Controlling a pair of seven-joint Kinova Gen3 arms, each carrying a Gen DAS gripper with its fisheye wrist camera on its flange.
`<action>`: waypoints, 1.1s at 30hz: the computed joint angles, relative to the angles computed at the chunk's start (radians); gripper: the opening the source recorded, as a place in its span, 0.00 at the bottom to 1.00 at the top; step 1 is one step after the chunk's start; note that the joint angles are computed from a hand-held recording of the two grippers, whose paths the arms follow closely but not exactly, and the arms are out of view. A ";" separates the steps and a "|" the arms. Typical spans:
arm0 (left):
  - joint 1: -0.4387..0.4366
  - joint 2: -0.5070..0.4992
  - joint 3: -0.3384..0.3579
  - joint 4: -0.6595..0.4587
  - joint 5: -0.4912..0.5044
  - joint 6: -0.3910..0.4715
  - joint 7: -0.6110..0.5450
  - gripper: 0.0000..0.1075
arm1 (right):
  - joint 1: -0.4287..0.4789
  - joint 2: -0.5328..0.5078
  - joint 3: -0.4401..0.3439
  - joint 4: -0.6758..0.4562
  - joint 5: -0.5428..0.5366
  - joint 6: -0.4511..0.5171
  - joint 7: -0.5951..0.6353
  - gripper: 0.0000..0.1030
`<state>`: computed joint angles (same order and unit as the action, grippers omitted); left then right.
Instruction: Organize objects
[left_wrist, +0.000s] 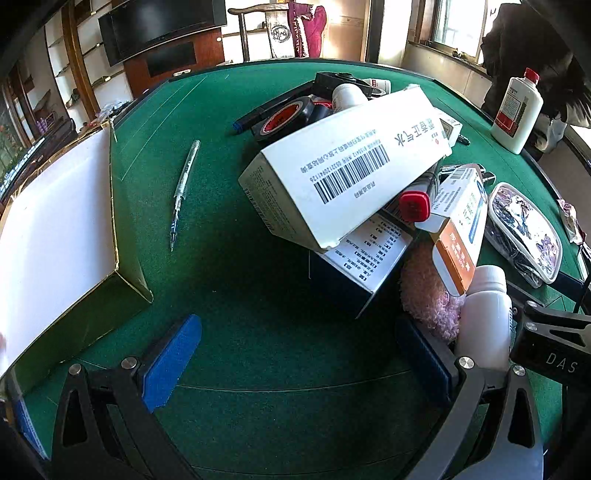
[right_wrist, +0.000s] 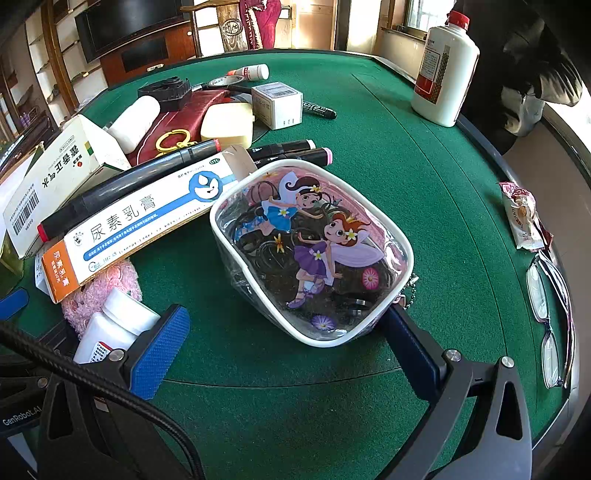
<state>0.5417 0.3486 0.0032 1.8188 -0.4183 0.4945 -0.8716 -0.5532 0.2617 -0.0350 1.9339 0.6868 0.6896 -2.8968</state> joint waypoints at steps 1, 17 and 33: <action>0.000 0.000 0.000 0.000 0.000 0.000 0.000 0.95 | 0.006 -0.002 -0.007 0.001 -0.001 -0.001 0.004 1.00; -0.002 -0.001 0.002 0.001 0.000 0.001 -0.001 0.95 | 0.085 0.003 -0.104 -0.002 0.038 0.017 -0.027 1.00; -0.325 -0.108 0.256 0.119 0.218 -0.124 -0.322 0.94 | 0.218 -0.124 -0.165 0.127 0.022 -0.172 0.125 0.95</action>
<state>0.2168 0.2409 0.2594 1.9381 -0.2001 0.3708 -1.1936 -0.3353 0.1382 -0.2000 2.0608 0.7089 0.5178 -2.7720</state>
